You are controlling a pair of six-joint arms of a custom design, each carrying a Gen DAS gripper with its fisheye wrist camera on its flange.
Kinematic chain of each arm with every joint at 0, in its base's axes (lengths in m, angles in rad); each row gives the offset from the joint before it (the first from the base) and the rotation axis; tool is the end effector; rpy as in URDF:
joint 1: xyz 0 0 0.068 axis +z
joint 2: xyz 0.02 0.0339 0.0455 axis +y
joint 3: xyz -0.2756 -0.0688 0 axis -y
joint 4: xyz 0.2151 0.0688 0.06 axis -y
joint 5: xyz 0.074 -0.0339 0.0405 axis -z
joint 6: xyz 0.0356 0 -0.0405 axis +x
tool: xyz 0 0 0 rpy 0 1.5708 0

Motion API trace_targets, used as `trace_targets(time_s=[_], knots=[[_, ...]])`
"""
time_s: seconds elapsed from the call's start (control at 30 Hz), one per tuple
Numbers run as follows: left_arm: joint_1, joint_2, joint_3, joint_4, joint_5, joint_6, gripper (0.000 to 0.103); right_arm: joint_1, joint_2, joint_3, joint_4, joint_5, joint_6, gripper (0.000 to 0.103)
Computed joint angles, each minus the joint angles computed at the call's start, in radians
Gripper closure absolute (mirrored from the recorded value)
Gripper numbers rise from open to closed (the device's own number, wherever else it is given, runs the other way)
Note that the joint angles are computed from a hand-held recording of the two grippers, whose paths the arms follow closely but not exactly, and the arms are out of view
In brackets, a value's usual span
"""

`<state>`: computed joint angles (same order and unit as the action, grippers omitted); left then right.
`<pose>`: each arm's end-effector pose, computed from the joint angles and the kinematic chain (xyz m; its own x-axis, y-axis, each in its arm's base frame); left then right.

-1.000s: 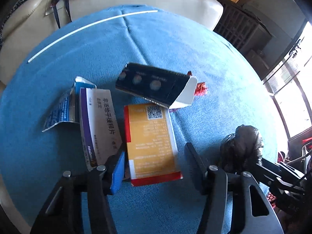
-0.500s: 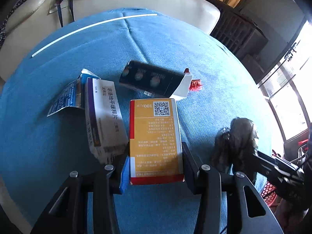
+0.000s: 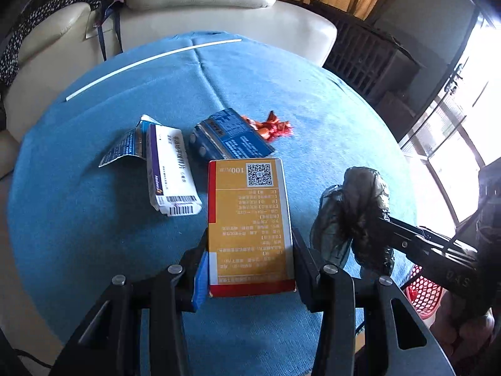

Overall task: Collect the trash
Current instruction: 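Carry the black bag and yellow box over the red basket with both tools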

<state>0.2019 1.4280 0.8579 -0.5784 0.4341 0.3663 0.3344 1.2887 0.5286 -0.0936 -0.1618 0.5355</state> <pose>0.2360 0.0330 0.2238 -0.8390 0.1599 -0.5201 0.3079 0.9276 -0.2114 0.1986 0.0751 0.1912 -0.8286 0.2452 -0.5032 -0.0013 0.8981 0.4398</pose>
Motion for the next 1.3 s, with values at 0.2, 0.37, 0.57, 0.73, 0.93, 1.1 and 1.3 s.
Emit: trace_targets(time_s=[0.2,0.37,0.57,0.73,0.93,1.1,1.3], knots=[[-0.071,-0.064,-0.062,0.027,-0.034,-0.035,0.055,0.001,-0.085,-0.028,-0.043,0.01,0.011,0.064],[-0.12,-0.118,-0.102,0.024,-0.059,-0.055,0.055,-0.02,-0.168,-0.057,-0.087,0.005,0.012,0.064],[-0.172,-0.178,-0.116,0.0,-0.078,-0.077,0.055,-0.052,-0.261,-0.086,-0.142,-0.006,0.002,0.064],[-0.244,-0.231,-0.13,0.004,-0.13,-0.112,0.055,-0.088,-0.336,-0.098,-0.191,-0.018,-0.011,0.064],[-0.347,-0.285,-0.138,0.011,-0.206,-0.159,0.055,-0.178,-0.445,-0.115,-0.278,-0.064,-0.056,0.064],[-0.447,-0.318,-0.145,0.024,-0.292,-0.202,0.055,-0.284,-0.502,-0.119,-0.341,-0.124,-0.114,0.064],[-0.543,-0.324,-0.144,0.02,-0.372,-0.24,0.055,-0.413,-0.546,-0.121,-0.403,-0.201,-0.188,0.064]])
